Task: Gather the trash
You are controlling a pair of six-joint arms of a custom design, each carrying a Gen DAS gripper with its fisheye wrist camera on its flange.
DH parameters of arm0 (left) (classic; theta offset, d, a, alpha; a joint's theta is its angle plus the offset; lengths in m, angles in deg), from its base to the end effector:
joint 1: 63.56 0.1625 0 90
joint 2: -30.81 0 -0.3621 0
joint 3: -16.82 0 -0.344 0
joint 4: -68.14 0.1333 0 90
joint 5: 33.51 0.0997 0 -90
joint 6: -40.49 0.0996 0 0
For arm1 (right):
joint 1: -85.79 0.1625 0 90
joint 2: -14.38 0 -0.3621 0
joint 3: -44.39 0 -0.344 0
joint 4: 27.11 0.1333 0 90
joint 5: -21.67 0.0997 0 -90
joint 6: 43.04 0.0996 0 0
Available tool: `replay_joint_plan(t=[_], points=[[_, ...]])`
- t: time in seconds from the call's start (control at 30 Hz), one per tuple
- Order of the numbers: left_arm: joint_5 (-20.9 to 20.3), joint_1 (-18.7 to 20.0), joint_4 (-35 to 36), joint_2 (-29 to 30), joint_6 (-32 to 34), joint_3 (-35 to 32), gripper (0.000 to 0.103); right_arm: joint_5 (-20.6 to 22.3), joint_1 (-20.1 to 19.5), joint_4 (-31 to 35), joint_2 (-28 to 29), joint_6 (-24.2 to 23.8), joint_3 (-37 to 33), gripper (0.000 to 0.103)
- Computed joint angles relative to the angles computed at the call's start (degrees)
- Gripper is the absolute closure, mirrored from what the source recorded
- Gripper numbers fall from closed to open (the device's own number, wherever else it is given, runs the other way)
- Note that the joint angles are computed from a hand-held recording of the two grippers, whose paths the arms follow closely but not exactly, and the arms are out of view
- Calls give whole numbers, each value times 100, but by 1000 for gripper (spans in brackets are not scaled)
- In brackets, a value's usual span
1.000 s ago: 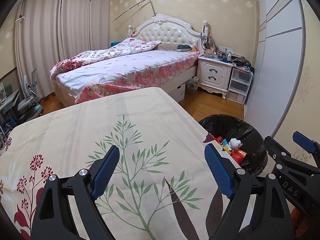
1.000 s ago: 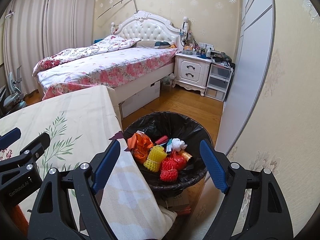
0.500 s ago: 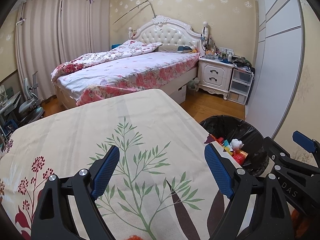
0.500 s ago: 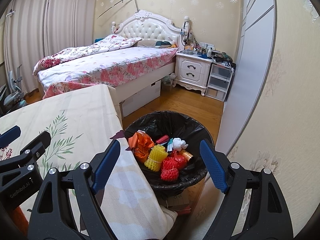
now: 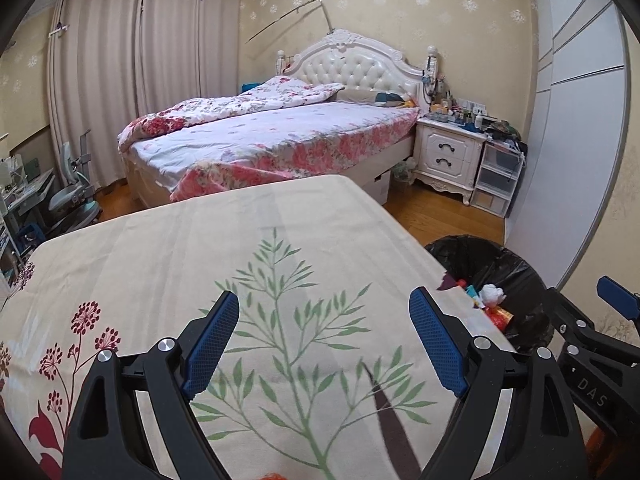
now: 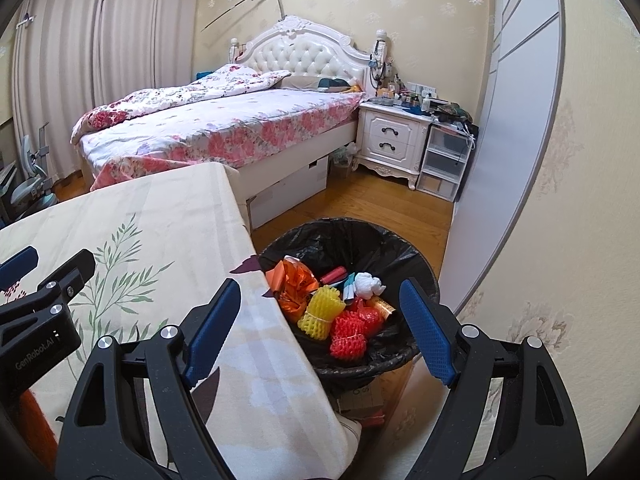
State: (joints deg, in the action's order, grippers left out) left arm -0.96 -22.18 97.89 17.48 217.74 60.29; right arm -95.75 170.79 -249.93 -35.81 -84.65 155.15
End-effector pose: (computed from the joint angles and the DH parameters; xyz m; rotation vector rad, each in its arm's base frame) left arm -0.2994 -0.5533 -0.0231 0.5653 2.1782 -1.0685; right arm 0.0422 -0.5211 0.2090 0.2876 -1.9935 1.1378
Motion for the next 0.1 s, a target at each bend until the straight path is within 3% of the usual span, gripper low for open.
replay_joint_plan(t=[0.1], points=[[-28,121,266,-4,-203,-56,19,-29,75,174,109,-30,-99,23]])
